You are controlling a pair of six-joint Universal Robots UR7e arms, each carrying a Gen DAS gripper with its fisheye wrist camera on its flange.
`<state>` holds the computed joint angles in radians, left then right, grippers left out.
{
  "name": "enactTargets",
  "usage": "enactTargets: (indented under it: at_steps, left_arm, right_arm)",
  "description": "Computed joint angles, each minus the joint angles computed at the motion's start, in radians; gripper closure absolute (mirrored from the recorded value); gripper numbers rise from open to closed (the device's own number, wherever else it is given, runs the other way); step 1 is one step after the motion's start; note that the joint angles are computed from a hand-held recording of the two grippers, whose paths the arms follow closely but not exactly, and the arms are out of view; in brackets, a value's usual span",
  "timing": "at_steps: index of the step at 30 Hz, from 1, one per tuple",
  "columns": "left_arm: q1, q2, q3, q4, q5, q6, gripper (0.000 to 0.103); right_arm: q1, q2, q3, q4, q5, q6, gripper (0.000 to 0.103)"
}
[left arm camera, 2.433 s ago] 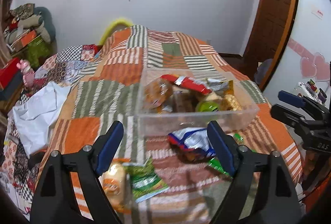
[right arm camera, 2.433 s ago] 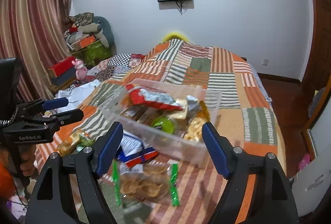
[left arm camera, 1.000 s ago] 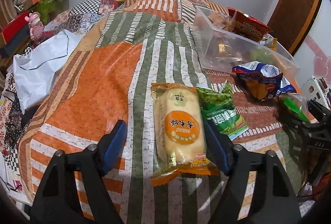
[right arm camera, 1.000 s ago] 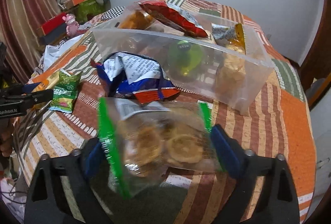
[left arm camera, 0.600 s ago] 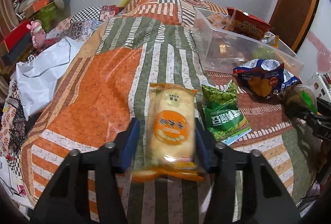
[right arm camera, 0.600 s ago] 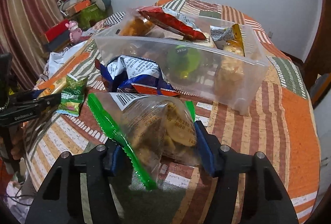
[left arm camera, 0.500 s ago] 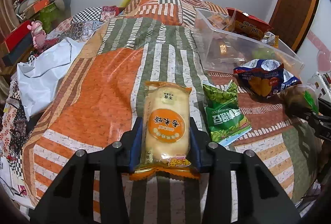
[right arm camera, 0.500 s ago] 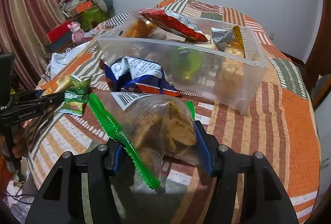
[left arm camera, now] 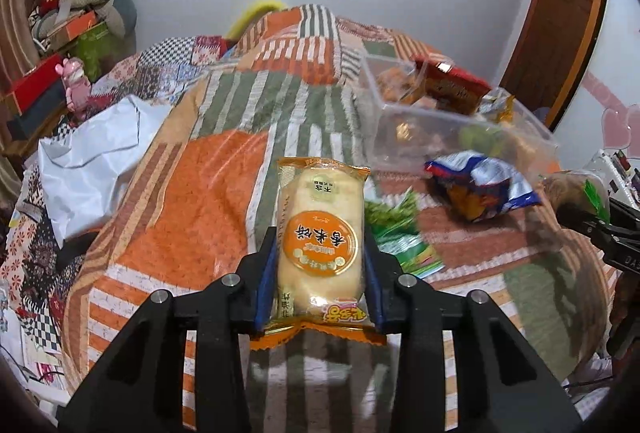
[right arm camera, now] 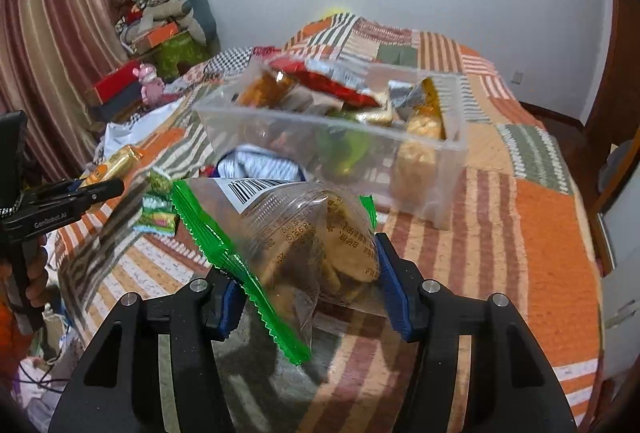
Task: Organize snacks
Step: 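Lower the cream bun pack into the box with left while right drops the cookie bag in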
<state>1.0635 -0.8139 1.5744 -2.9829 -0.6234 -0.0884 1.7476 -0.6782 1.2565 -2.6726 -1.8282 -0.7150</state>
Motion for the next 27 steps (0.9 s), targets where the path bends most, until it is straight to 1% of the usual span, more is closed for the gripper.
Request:
enactTargets:
  at_steps: [8, 16, 24, 27]
  left_arm:
    - [-0.033, 0.024, -0.047, -0.053, -0.006, 0.078, 0.066]
    - [-0.038, 0.091, -0.168, -0.040, -0.035, 0.150, 0.066]
    - [-0.023, 0.182, -0.322, 0.051, -0.080, 0.188, 0.066]
    - [-0.009, 0.216, -0.397, 0.130, -0.105, 0.178, 0.066]
  right_arm:
    - [0.005, -0.014, -0.009, -0.049, 0.041, -0.005, 0.049]
    - [0.005, 0.007, -0.064, -0.064, 0.062, -0.015, 0.049]
    - [0.003, 0.057, -0.154, -0.050, 0.075, -0.011, 0.049]
    - [0.002, 0.079, -0.191, -0.036, 0.077, -0.010, 0.049]
